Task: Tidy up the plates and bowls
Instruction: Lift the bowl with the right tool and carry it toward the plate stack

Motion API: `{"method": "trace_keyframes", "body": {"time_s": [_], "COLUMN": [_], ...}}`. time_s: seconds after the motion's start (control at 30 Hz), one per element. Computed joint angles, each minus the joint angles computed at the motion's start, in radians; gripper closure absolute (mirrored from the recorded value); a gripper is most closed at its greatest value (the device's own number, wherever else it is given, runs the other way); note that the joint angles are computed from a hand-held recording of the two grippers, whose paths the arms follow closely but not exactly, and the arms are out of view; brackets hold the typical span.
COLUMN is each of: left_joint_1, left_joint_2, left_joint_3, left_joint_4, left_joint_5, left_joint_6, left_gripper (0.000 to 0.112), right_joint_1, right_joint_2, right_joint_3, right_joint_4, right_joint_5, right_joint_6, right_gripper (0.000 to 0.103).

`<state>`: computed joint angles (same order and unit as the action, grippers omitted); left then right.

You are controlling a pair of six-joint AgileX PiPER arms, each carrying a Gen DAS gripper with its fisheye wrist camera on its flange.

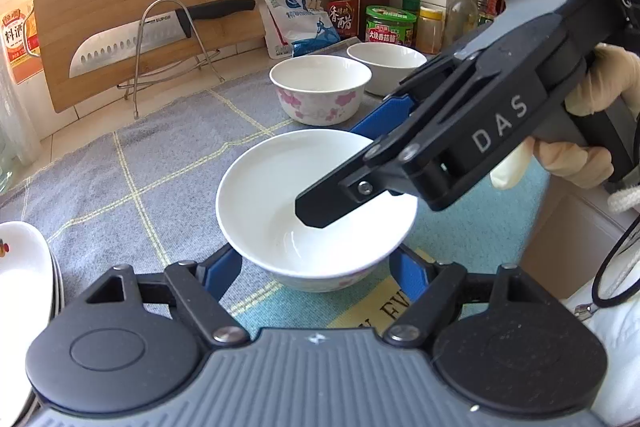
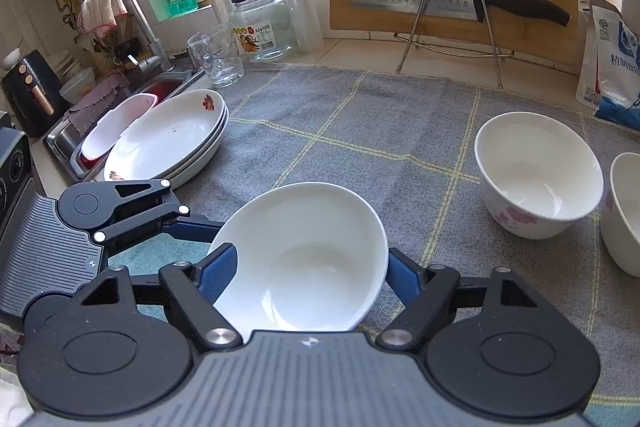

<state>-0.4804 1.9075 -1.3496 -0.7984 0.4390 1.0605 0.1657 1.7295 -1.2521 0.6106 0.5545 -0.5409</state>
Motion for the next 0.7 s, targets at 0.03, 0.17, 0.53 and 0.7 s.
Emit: {"method": "trace_keyframes", "body": {"time_s": [0.03, 0.17, 0.53, 0.7], "left_joint_1": [0.001, 0.006, 0.006, 0.002], "left_joint_2": [-0.002, -0.003, 0.012, 0.011], "left_joint_3": [0.002, 0.005, -0.016, -0.012], "left_joint_4": [0.002, -0.009, 0.014, 0.006], "left_joint_5": [0.004, 0.013, 0.034, 0.027], "left_joint_6": [-0.003, 0.009, -0.009, 0.001], "left_gripper": [0.032, 0.032, 0.032, 0.032], "right_joint_1": [0.002, 0.007, 0.003, -0.002], "right_joint_2": [-0.001, 0.005, 0.005, -0.001], "right_joint_3": [0.001, -0.004, 0.004, 0.012], "right_joint_4": [-0.001, -0.020, -0.005, -0.002], "right_joint_5": [0.001, 0.007, 0.005, 0.007], "right_joint_6": [0.002, 0.022, 0.019, 0.008], "right_gripper": [0.019, 0.019, 0.019, 0.019]}}
